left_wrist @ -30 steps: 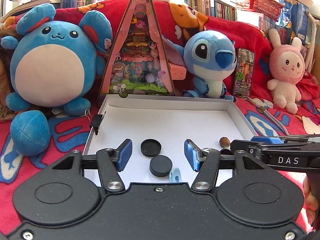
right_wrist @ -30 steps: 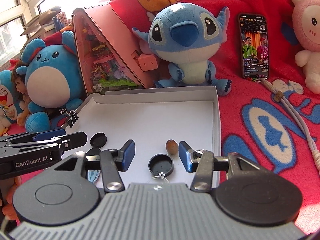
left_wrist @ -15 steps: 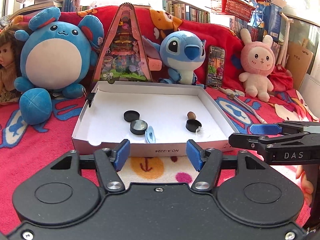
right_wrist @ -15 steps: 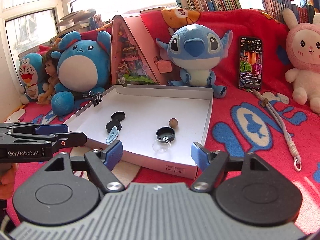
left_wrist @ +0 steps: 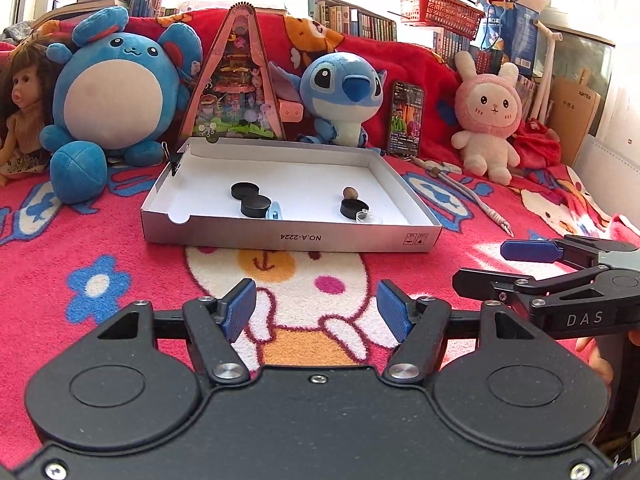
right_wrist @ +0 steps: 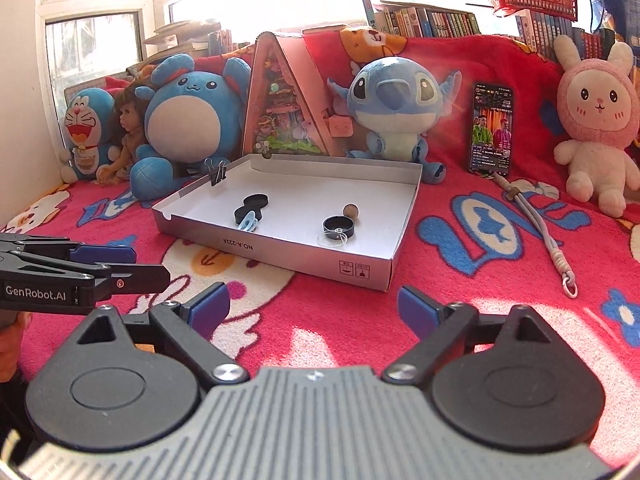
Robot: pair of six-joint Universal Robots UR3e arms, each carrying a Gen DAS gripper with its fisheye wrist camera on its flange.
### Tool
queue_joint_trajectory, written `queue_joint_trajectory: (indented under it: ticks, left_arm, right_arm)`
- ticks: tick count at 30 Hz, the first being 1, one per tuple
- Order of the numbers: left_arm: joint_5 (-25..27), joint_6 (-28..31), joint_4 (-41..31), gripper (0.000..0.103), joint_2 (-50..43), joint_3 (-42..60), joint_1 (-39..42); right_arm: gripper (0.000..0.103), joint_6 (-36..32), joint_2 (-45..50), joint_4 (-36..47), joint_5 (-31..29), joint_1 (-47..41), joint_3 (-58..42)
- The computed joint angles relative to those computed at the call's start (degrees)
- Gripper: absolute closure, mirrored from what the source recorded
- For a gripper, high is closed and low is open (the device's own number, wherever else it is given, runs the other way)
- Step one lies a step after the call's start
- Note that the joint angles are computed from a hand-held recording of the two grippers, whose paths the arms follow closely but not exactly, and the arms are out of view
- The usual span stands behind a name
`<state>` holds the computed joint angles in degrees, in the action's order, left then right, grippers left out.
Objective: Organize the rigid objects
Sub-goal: 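Withdraw both open tools from the box back toward the remaining objects, then grasp the decorated blue hair clip with the left tool while the right tool grasps the black binder clip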
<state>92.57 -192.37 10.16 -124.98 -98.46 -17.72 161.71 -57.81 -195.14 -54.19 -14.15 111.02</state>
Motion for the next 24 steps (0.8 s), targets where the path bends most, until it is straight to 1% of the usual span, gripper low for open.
queue_joint_trajectory:
  ticks: [4,6,8,10,12,20,24]
  left_arm:
    - [1.25,-0.15,2.76,0.036,0.13,-2.54,-1.56]
    - [2.24,-0.16,4.21,0.036,-0.24,-3.3,-2.46]
    - [2.72,-0.59,5.1,0.034,-0.44,-3.91,-3.17]
    - [2.53,-0.68,6.02,0.03,-0.42,-4.87,-3.63]
    - [3.06,-0.55,7.58,0.029,-0.6,-6.02,-4.33]
    - [5.63,0.07,10.72,0.029,0.02,-10.42,-6.94]
    - [5.0,0.12,10.45,0.034,1.08,-12.79,-7.06]
  right_arm:
    - [0.002,-0.57,-0.68,-3.75,0.61,-0.97,4.41]
    - [0.002,-1.3,-0.87,-5.27,0.44,-1.26,6.23]
    - [0.0,-2.31,-0.98,-7.01,0.43,-1.64,8.12]
    - [0.0,-2.67,-0.9,-9.13,0.51,-2.12,9.9]
    - [0.0,-3.12,-0.97,-10.3,0.73,-2.6,11.34]
    - [0.0,-4.89,-1.45,-14.75,0.03,-3.92,17.48]
    - [0.005,-6.05,-2.35,-14.04,0.9,-5.07,20.15]
